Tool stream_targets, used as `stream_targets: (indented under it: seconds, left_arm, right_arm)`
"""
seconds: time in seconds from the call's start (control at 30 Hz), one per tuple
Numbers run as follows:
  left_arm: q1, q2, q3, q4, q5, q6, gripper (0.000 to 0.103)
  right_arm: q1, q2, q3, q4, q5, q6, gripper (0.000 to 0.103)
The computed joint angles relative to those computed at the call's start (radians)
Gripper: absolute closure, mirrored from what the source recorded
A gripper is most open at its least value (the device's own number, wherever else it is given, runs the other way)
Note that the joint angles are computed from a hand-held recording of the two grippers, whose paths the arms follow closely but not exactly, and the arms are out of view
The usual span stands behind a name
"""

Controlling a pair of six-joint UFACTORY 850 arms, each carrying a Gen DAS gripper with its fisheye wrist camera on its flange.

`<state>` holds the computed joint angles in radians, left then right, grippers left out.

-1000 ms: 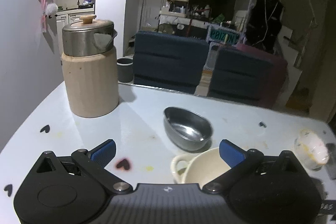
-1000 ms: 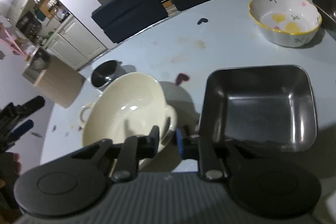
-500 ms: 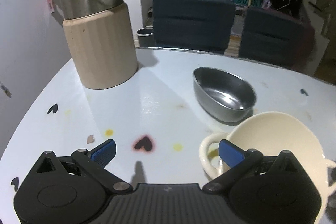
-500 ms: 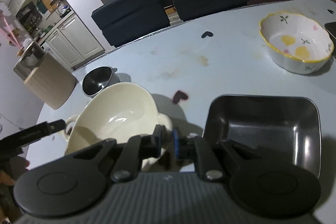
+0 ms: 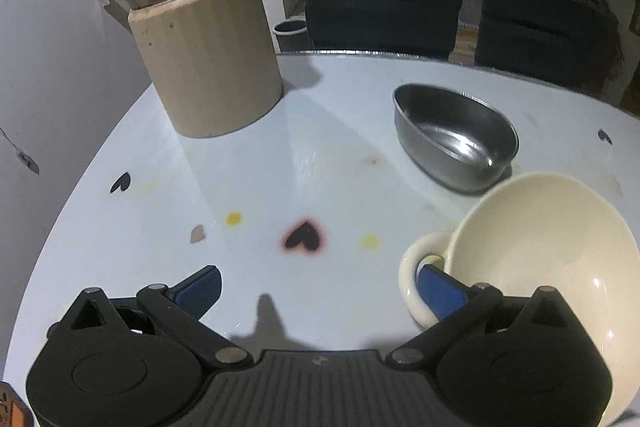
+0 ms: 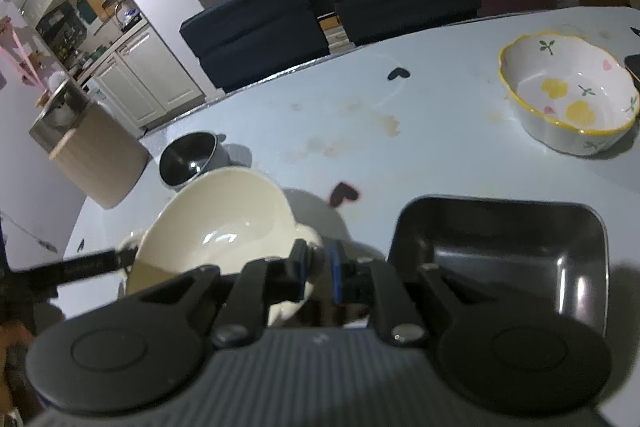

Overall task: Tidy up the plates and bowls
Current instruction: 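Move both grippers to the rim of the cream two-handled bowl, then close the left gripper on the bowl rim while the right gripper grips the rim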

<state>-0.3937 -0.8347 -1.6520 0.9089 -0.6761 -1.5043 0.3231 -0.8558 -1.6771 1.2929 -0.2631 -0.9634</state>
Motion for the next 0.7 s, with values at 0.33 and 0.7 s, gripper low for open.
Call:
stream_targets:
  seconds: [0.33, 0.7]
  left_arm:
    - [0.014, 0.1, 0.132, -0.023, 0.061, 0.018, 0.001]
    - [0.047, 0.249, 0.341, 0.134, 0.389, -0.416, 0.018]
  right_arm:
    - [0.011, 0.014, -0.001, 0.086, 0.033, -0.17, 0.058]
    - [0.026, -0.112, -0.195, -0.22, -0.022, 0.111, 0.056]
